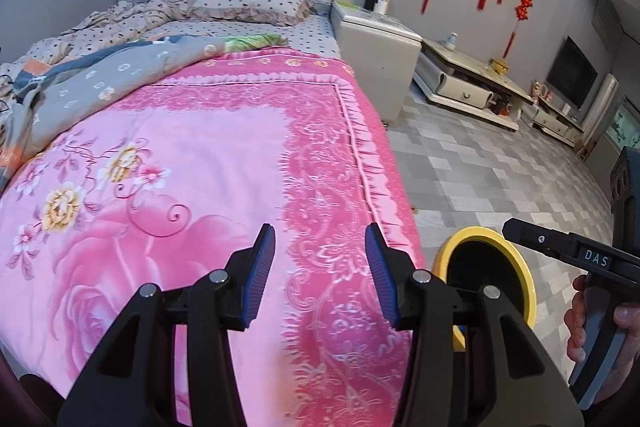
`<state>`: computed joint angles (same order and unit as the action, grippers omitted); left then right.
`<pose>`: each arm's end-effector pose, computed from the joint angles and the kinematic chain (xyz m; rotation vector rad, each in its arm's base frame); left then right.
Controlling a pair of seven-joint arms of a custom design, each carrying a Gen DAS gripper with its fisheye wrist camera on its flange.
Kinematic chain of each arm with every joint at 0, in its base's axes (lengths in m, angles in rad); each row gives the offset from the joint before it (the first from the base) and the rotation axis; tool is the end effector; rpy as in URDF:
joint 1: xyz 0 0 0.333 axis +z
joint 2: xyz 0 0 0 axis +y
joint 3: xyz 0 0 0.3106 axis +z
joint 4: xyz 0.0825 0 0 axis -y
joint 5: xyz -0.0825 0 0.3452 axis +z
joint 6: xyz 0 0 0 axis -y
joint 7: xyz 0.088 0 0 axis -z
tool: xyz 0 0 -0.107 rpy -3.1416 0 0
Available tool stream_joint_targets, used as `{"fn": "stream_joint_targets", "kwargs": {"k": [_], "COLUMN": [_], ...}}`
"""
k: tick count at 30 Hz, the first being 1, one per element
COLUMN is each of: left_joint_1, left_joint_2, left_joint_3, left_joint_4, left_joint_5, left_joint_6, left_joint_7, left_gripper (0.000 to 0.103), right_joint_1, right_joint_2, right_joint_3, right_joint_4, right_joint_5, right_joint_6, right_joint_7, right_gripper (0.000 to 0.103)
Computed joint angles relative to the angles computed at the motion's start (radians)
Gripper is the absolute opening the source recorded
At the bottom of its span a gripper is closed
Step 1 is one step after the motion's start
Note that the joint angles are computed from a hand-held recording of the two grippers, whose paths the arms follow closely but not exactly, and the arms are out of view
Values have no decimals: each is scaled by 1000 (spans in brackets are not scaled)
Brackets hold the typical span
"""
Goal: Collect trash
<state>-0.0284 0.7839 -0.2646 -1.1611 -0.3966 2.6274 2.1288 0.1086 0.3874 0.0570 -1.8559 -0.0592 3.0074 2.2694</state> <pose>0.7505 -0.1386 0.4262 -1.4417 2.2434 -1.0993 0.6437 0.1072 0.4229 -1.2370 2.0627 -0.3479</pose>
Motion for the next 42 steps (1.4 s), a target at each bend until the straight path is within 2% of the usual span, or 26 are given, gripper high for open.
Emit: {"fn": "stream_joint_targets", "kwargs": {"k": [4,7,11,15,17,23,25,28,30,32,33,35,39,42], "left_joint_1": [27,43,72,109,132,206,234,288,329,387,404,439,483,530], "left_joint_2": [-7,-8,-12,-31,-32,-33,-34,-26,-19,0,6,23,45,68], "left_joint_3": [11,21,20,4,-12,-80,-115,-191,-257,-355,-387,-445,-513,-580], "left_joint_4": [-20,-30,-59,-122,-142,-190,-207,-227,-245,-265,-273,-285,-309,-341], "left_joint_5": [-6,-5,-12,-34,-55,-139,-168,-218,-251,-279,-282,-269,-218,-161], "left_joint_6": [25,39,71,133,167,278,319,382,435,507,537,579,632,681], "left_joint_7": [3,-5,4,47,75,158,202,293,362,450,471,493,488,498], "left_gripper": [44,44,44,46,53,74,81,88,92,95,95,95,95,95], "right_joint_1": [4,26,71,137,155,255,291,353,385,442,466,493,539,576], "right_joint_2": [57,104,155,196,214,255,258,264,272,284,290,295,299,305], "right_joint_3": [35,40,22,-30,-39,-139,-179,-261,-301,-369,-398,-436,-503,-547], "right_joint_4": [93,168,246,310,337,389,388,385,400,427,434,425,403,402], "right_joint_5": [11,9,-8,-62,-79,-193,-242,-321,-375,-441,-476,-545,-672,-765], "right_joint_6": [-35,-64,-91,-116,-127,-131,-110,-83,-106,-181,-207,-191,-156,-177], "right_joint_7": [-35,-48,-41,2,16,134,192,310,371,462,510,591,756,865], "right_gripper": [64,64,64,64,64,81,91,95,95,95,95,95,95,95]}}
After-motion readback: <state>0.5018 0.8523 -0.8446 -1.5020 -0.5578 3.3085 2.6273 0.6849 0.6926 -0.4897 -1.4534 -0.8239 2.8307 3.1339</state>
